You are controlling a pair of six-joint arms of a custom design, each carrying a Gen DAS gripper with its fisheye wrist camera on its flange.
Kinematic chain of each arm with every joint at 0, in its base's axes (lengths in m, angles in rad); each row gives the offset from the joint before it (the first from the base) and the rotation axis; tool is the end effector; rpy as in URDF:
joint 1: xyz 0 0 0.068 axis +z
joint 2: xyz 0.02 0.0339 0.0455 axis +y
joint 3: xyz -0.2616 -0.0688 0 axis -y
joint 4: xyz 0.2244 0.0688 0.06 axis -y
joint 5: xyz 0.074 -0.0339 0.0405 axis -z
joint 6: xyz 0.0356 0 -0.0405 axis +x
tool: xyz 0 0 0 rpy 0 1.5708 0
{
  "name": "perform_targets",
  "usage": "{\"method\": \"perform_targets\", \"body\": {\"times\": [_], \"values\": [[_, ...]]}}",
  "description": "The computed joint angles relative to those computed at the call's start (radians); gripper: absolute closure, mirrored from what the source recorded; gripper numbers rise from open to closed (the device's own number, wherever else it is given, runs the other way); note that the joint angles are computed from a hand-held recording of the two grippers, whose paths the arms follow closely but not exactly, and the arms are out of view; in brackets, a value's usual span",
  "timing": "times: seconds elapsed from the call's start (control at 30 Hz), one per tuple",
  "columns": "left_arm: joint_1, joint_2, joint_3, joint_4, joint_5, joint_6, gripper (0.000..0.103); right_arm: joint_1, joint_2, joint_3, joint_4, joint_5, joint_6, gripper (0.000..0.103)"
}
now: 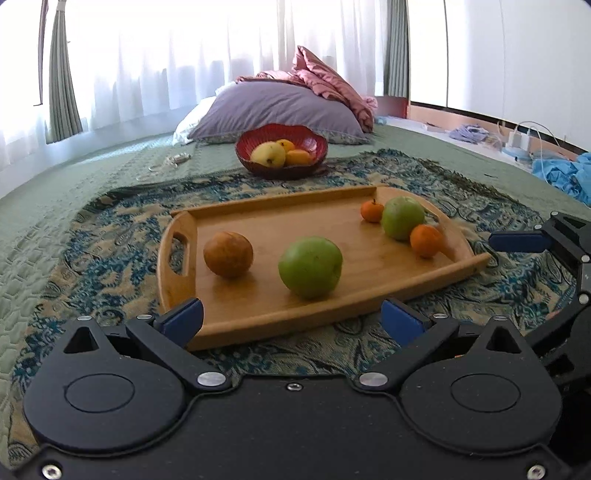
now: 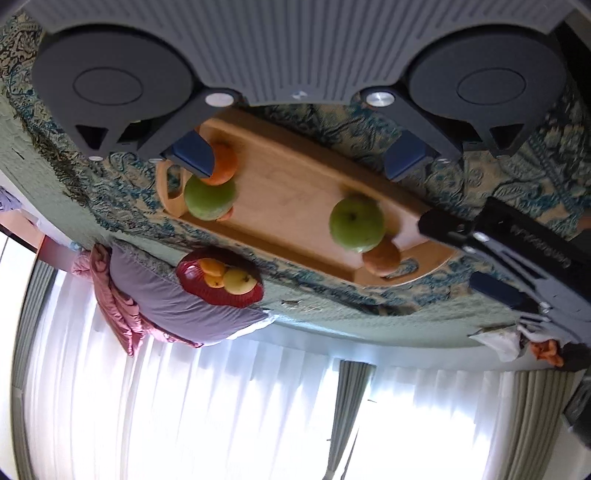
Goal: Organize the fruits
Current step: 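Withdraw both tools from the tray toward the remaining date and tangerine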
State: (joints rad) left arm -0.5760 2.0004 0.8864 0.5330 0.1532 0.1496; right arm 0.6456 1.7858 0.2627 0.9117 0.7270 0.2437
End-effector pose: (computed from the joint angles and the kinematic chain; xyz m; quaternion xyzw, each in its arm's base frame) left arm 0.3099 -0.2077 0.1165 0.3454 0.8074 -0.1660 0.4486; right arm 0.1970 0.1188 0.0900 -0.0047 0.8452 -0.0992 0.5251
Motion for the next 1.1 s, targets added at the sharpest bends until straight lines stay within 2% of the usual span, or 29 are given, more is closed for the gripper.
{"method": "perform_targets", "body": {"times": [0.23, 0.63, 0.7, 0.77, 0.87, 1.1], "values": [[-0.015, 0.023, 0.026, -0.052, 0.012, -0.001, 0.000, 0.055, 0.068, 0.000, 0.021, 0.008, 0.049, 0.000], [-0.034, 0.070, 0.039, -0.048, 0.007, -0.026, 0.000, 0.145, 0.213, 0.037, 0.088, 0.031, 0.105, 0.001], [-0.029, 0.076, 0.045, -0.059, 0.029, -0.035, 0.003, 0.149, 0.224, 0.043, 0.089, 0.035, 0.120, 0.002], [-0.025, 0.077, 0.044, -0.069, 0.049, -0.043, 0.011, 0.144, 0.230, 0.050, 0.083, 0.031, 0.136, 0.004], [-0.023, 0.083, 0.052, -0.084, 0.057, -0.047, 0.017, 0.138, 0.234, 0.057, 0.068, 0.025, 0.160, 0.006], [-0.025, 0.090, 0.058, -0.099, 0.077, -0.057, 0.023, 0.133, 0.237, 0.051, 0.074, 0.006, 0.191, 0.009]]}}
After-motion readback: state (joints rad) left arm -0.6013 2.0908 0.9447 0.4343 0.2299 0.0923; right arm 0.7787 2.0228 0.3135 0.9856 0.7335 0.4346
